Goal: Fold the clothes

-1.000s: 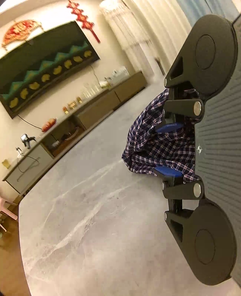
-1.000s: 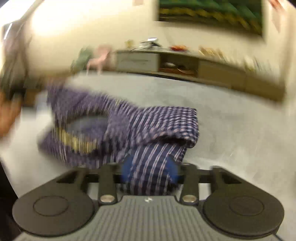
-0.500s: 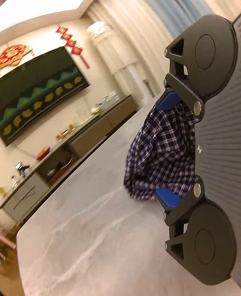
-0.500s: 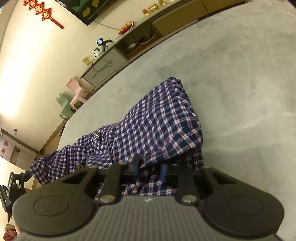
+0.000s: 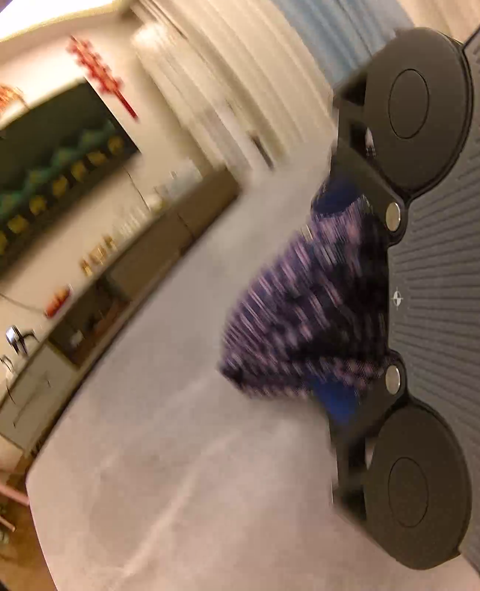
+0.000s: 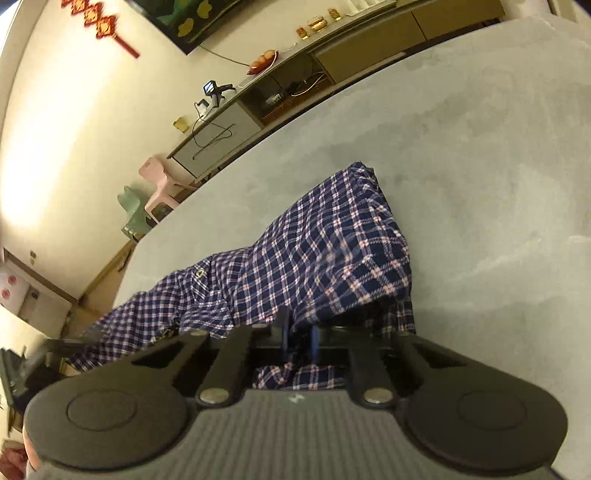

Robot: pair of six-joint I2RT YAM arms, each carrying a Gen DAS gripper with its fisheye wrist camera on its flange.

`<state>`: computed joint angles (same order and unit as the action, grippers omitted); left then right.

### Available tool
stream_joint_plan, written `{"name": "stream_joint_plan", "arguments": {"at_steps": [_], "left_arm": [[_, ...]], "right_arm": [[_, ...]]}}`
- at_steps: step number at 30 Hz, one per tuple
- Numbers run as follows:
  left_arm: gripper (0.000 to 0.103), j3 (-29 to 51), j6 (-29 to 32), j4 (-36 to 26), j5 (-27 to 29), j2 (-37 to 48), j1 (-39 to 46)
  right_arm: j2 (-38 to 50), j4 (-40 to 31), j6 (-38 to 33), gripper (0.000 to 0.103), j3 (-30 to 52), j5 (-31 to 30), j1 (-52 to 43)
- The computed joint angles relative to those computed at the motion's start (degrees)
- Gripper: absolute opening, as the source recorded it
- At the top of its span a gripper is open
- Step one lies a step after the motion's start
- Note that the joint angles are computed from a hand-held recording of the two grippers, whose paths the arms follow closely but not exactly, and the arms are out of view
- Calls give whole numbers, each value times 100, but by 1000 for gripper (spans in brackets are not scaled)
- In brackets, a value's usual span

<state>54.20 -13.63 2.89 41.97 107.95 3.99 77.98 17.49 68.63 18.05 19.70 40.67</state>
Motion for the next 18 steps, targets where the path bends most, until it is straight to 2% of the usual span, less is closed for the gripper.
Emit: {"name": "stream_joint_plan", "arguments": {"at_steps": [1,3,5,7,8,10,14,16,18], "left_arm": [[3,82,-7,-185,-7,79,14],[3,-64,285,-476,339,-276,238],[3,-176,648,-859,728,-657,497],[3,21,1262,-1583,837,-517,592],[3,59,1453,-1749,715,-382,524],[3,99,1662,-1934,424,-79,334],[4,-123,1836,-1734,-68,-141,-8],[8,-200,1829,-1577,-223,-189,-56],[13,-320,1758,-1402,-330,-285,-60]], "right_arm": [[-151,-85,-80,3,-21,-82,-52],[-1165,-331,202,2,-352,22,49],[-2425,-924,476,2,-607,100,200],[-3282,-1572,706,2,-682,305,441],[-3279,-1774,744,2,-684,271,479],[-2711,-1782,940,2,-696,287,560],[-1796,-1087,1355,2,-1050,192,578],[-1672,-1082,1294,2,-999,232,633],[-1667,-1373,1201,2,-831,299,721]]}}
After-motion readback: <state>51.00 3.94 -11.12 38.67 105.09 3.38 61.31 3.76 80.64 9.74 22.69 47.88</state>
